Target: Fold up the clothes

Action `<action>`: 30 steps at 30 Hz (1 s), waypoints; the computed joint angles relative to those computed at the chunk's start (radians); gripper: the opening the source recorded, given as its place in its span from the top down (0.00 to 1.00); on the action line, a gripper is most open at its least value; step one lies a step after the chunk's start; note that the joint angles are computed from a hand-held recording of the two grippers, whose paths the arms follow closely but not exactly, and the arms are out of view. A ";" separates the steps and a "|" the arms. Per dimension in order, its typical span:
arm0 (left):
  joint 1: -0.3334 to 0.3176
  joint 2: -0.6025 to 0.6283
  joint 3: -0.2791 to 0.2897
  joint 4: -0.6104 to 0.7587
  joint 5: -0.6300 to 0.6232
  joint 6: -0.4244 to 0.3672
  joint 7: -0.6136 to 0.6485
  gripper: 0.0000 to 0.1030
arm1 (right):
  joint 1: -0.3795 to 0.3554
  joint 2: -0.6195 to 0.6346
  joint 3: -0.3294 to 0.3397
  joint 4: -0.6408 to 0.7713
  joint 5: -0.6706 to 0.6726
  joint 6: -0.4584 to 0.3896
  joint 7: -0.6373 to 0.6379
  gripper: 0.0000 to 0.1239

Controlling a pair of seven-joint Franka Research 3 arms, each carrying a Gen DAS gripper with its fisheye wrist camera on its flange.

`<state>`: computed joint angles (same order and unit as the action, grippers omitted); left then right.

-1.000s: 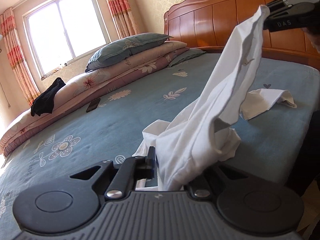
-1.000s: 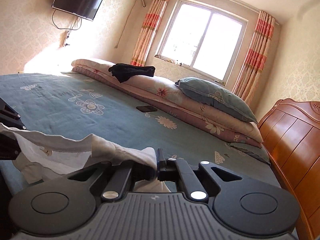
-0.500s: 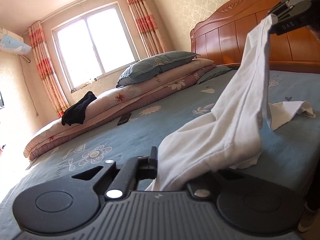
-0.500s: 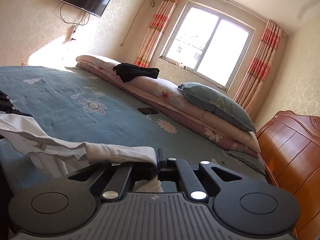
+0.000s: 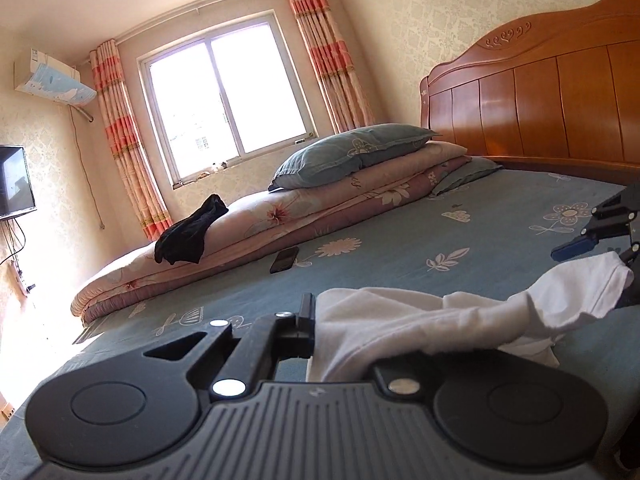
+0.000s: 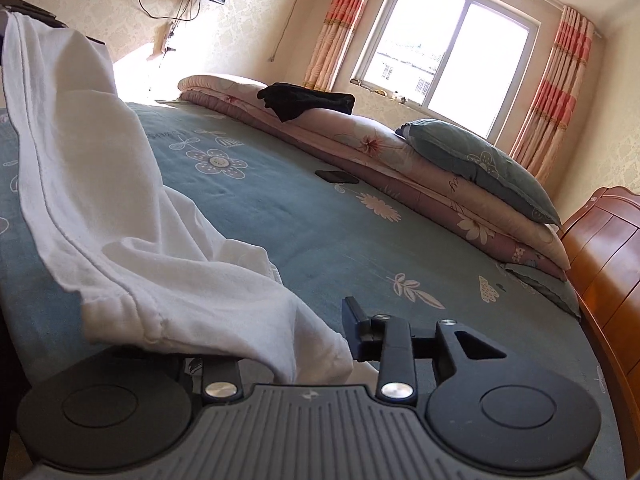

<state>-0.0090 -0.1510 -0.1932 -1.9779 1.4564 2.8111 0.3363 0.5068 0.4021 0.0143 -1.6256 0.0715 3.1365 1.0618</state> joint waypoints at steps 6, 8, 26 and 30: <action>0.001 -0.008 0.002 -0.003 -0.056 -0.012 0.056 1.00 | 0.274 0.073 -0.319 -0.057 -0.034 0.194 0.037 0.76; 0.003 -0.010 0.004 -0.010 -0.087 -0.022 0.079 1.00 | 0.297 0.070 -0.342 -0.073 0.000 0.225 0.017 0.89; -0.058 0.051 0.024 0.051 -0.692 -0.126 0.863 1.00 | -0.112 -0.104 0.062 0.279 0.051 -0.555 -0.182 0.97; -0.049 0.044 0.011 0.091 -0.641 -0.124 0.820 1.00 | -0.096 -0.116 0.047 0.303 -0.024 -0.532 -0.142 0.97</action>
<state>-0.0579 -0.1070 -0.1819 -1.8872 0.8150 2.6873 1.1564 0.4111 0.2862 0.0618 -1.3222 0.0470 2.6045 0.9202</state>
